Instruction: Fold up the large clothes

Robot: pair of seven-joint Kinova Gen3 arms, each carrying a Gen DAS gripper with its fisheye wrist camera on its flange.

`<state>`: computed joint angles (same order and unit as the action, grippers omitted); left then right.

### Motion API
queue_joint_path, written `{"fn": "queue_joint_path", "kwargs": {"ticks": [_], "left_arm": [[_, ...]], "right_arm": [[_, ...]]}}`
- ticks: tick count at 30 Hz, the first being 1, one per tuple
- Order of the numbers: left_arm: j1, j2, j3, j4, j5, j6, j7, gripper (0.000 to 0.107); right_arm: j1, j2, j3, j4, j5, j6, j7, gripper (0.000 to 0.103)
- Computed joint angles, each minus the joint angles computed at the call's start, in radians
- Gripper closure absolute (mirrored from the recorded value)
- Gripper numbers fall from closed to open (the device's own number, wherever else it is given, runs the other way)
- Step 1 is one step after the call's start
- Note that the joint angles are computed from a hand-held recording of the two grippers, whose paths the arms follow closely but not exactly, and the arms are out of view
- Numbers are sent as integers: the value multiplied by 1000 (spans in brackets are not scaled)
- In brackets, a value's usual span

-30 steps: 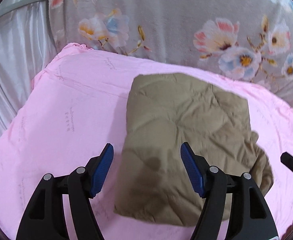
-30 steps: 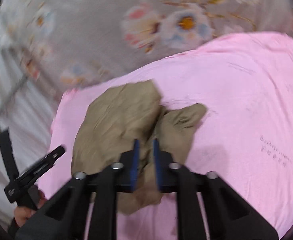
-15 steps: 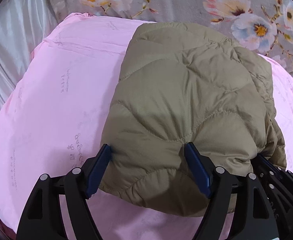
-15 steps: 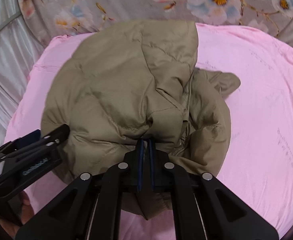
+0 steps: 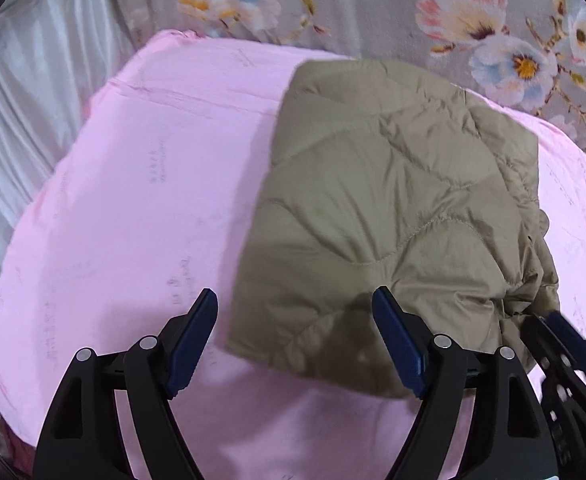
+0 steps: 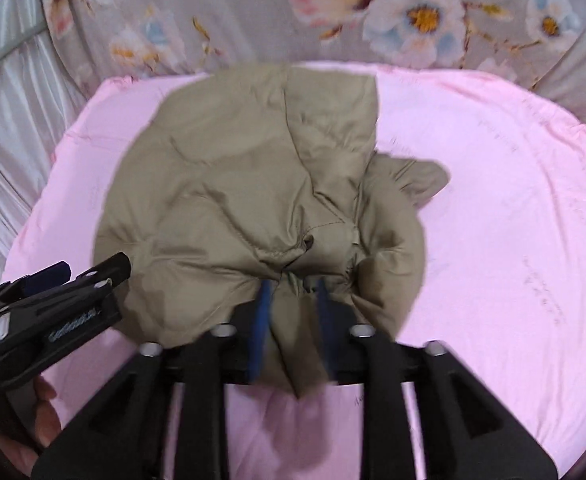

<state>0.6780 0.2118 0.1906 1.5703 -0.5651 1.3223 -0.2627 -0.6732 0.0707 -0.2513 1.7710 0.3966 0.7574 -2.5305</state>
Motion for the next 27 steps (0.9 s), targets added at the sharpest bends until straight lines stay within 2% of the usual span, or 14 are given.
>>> {"fn": "queue_joint_path", "kwargs": {"ticks": [4, 8, 13, 17, 27], "left_arm": [[54, -30, 24, -19, -35, 102, 57, 29], [109, -47, 63, -35, -72, 209, 119, 28], [175, -58, 106, -52, -99, 313, 184, 28], [218, -40, 124, -73, -121, 387, 193, 28], [255, -43, 131, -69, -111, 429, 227, 28]], "right_arm": [[-47, -92, -66, 17, 105, 103, -117, 41], [-68, -135, -142, 5, 147, 211, -195, 33], [-91, -144, -194, -24, 155, 303, -231, 32], [-137, -129, -239, -48, 221, 398, -294, 30], [-185, -135, -235, -53, 226, 452, -352, 27]]}}
